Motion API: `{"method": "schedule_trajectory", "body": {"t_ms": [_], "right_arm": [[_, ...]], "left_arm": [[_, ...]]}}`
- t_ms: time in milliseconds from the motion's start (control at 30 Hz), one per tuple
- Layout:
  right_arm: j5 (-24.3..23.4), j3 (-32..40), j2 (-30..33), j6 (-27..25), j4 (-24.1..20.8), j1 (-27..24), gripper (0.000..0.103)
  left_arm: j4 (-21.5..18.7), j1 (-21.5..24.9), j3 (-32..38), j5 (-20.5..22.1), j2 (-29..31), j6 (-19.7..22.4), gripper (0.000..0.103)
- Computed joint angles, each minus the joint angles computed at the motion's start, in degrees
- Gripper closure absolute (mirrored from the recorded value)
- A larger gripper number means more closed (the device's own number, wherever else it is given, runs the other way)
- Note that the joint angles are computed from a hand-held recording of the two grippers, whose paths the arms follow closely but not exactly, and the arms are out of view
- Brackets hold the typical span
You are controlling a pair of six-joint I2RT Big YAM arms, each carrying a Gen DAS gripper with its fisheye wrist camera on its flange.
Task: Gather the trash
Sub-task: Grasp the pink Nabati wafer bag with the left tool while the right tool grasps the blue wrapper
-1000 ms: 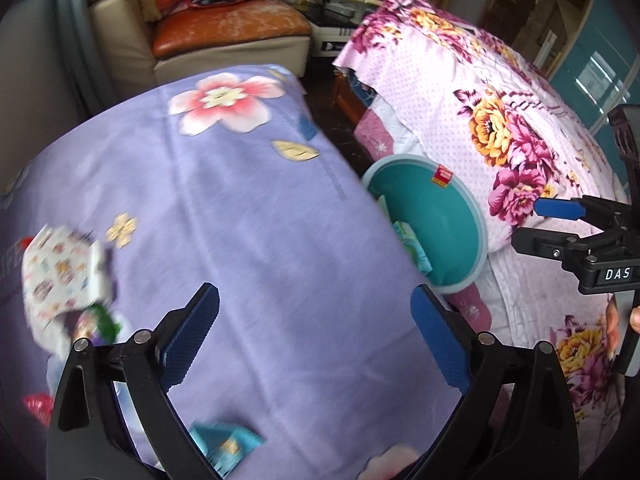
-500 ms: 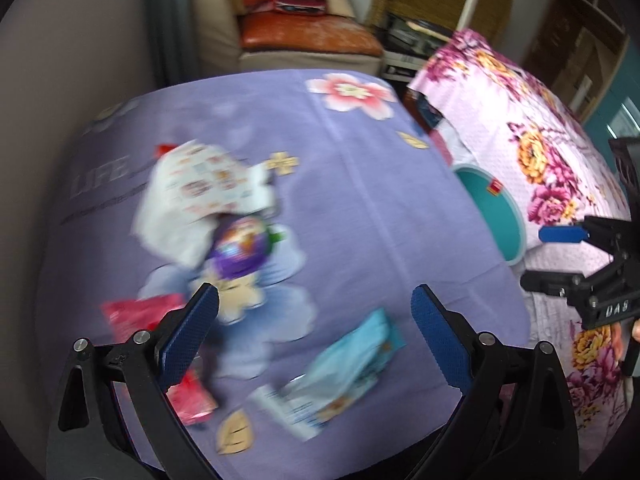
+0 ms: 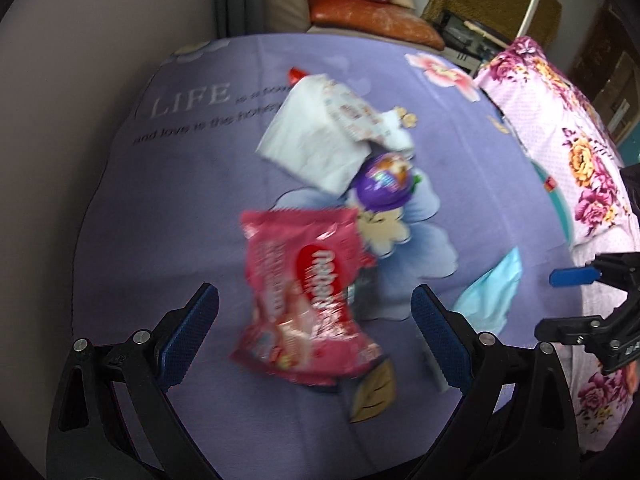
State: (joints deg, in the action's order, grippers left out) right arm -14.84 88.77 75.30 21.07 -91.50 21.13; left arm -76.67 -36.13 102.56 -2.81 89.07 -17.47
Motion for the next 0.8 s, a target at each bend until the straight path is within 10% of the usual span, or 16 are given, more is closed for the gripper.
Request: {"method": "schedule_trajectory", "body": {"t_ms": [233, 533, 800], "right_arm": [[-7.34, -1.20, 2.92, 7.88, 2.05, 0.41, 0.016], [-1.89, 3.00, 7.74, 8.97, 1.72, 2.21, 0.017], [5.02, 6.57, 9.58, 4.38, 1.47, 4.96, 0.071]], "left_arm": [[0.85, 1.86, -4.08, 1.47, -1.37, 1.39, 0.006], [1.63, 3.02, -6.05, 3.52, -1.85, 2.01, 0.006], [2.69, 2.61, -6.99, 6.48, -1.60, 1.84, 0.006]]}}
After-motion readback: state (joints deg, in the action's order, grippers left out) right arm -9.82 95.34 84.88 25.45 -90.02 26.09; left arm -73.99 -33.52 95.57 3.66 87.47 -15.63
